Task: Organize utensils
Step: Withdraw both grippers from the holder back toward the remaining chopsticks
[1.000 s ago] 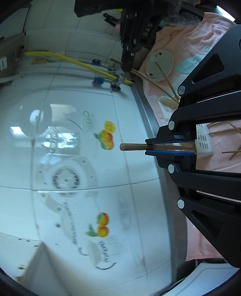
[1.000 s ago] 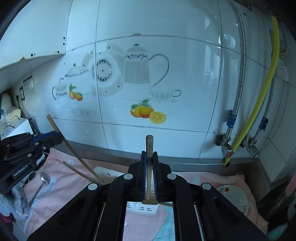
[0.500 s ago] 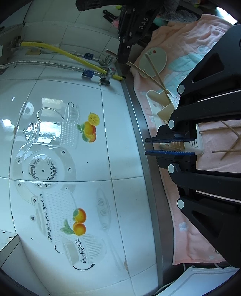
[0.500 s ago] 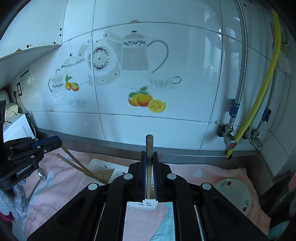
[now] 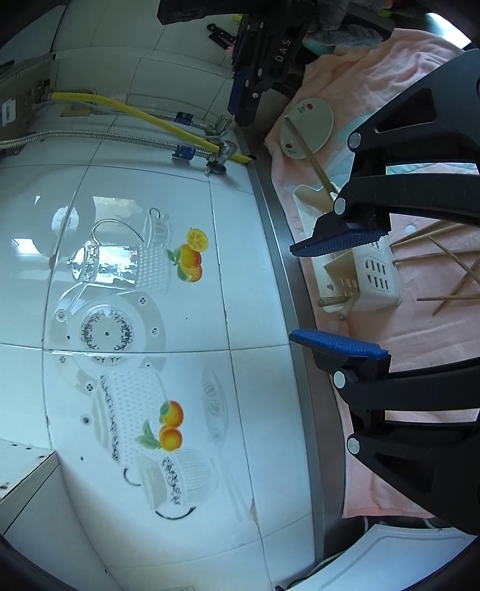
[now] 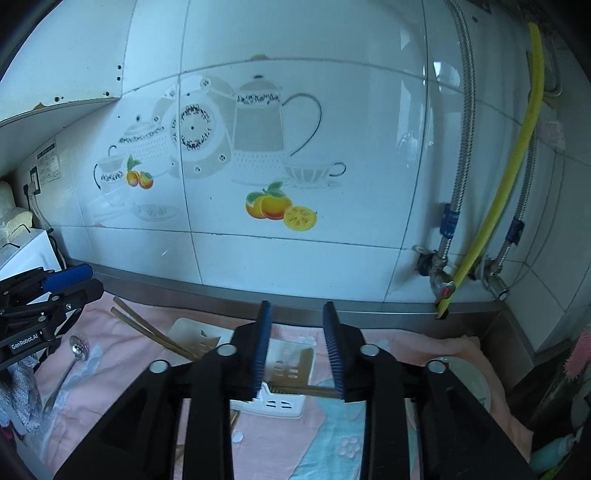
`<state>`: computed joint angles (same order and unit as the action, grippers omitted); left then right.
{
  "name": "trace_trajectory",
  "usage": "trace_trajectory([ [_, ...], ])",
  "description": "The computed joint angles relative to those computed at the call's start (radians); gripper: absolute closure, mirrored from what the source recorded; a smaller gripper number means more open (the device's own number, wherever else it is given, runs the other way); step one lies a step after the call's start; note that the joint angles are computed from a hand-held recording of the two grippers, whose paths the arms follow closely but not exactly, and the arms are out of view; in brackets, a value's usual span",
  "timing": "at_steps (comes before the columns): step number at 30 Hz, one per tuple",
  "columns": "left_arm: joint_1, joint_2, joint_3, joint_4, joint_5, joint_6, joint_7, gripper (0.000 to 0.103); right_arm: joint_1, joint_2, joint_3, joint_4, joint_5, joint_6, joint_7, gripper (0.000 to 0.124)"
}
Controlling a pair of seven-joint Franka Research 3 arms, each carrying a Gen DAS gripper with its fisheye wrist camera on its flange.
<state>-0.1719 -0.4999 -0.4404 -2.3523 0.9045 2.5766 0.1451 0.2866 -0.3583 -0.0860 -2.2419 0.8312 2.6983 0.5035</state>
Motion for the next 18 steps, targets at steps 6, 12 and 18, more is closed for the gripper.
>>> trace_trajectory([
  [6,-0.032,-0.076,-0.014,-0.065,-0.026,-0.021,-0.013,0.051,0.021,-0.094,-0.013,-0.097,0.030,0.050,-0.063,0.072],
  [12,-0.070,-0.164,-0.027,-0.153,-0.070,-0.020,-0.022,0.051,0.048,-0.192,-0.046,-0.196,0.050,0.042,-0.087,0.061],
  [18,-0.107,-0.255,-0.050,-0.246,-0.117,-0.016,-0.039,0.050,0.052,-0.288,-0.073,-0.286,0.058,0.012,-0.084,0.053],
])
